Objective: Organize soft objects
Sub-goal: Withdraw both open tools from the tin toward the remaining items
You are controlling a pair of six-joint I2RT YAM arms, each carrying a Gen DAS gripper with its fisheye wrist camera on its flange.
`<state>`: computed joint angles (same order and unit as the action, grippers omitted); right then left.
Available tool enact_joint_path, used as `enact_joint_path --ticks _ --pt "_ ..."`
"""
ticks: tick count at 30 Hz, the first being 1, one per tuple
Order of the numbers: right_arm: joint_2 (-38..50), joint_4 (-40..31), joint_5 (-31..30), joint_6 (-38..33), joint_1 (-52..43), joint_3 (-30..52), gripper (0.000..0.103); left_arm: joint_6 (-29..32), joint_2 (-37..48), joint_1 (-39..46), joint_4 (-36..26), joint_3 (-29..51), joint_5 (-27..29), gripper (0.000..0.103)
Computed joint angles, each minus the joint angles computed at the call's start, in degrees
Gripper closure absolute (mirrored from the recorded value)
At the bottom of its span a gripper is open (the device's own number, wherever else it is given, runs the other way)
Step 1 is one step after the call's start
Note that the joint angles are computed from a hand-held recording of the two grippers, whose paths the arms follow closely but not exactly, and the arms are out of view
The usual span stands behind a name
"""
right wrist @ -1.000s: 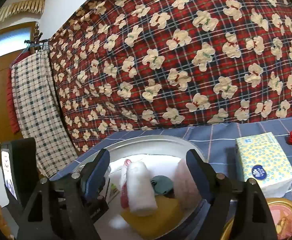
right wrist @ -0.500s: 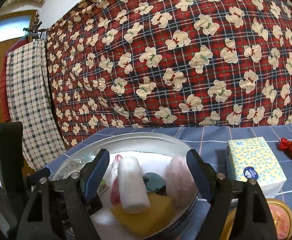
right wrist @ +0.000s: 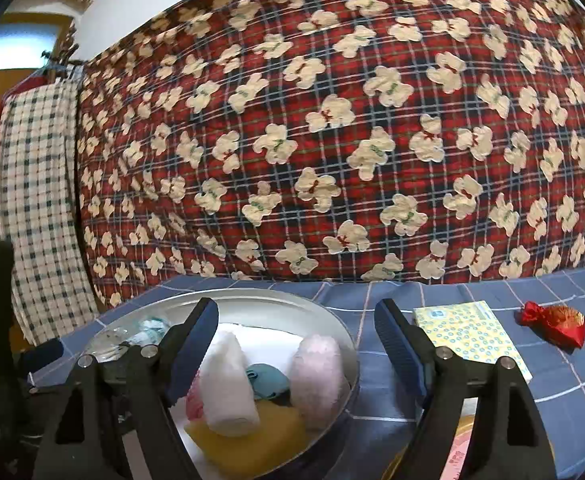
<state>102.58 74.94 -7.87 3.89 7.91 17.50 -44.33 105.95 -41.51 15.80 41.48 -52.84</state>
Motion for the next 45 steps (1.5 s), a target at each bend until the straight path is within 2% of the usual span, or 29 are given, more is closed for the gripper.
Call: enact_joint_path --ticks 6,10,22,27,31,37,45 --pt "0.8 4.9 -0.6 2.5 -1.7 -1.8 0.021 -0.1 -1.0 -1.3 2.2 -1.7 -1.8 0.000" --pt "0.8 7.3 2.4 0.3 -0.6 -3.0 0.021 0.5 -1.0 -2.0 2.2 -1.5 -2.4 0.000" --pt "-0.5 7.3 1.6 -1.1 -1.8 -4.5 0.020 -0.6 -1.0 -4.3 1.7 -1.2 -0.9 0.000" --pt "0.5 11.5 -1.1 -2.1 -5.4 -6.7 0.020 -1.4 -0.8 -5.7 1.5 -0.7 -0.7 0.000" --pt "0.4 14.1 -1.2 -5.5 -7.8 -8.8 0.020 -1.9 0.0 -7.2 0.1 0.7 -1.3 0.000" --pt "-2.4 9.2 -5.6 -7.9 -13.3 -9.1 0.020 -3.0 1.3 -10.1 -2.8 3.3 -3.3 0.000" --pt "-4.6 2.6 -10.1 -8.7 -22.4 -7.1 0.020 -2.8 2.8 -13.8 -2.8 5.5 -5.5 0.000"
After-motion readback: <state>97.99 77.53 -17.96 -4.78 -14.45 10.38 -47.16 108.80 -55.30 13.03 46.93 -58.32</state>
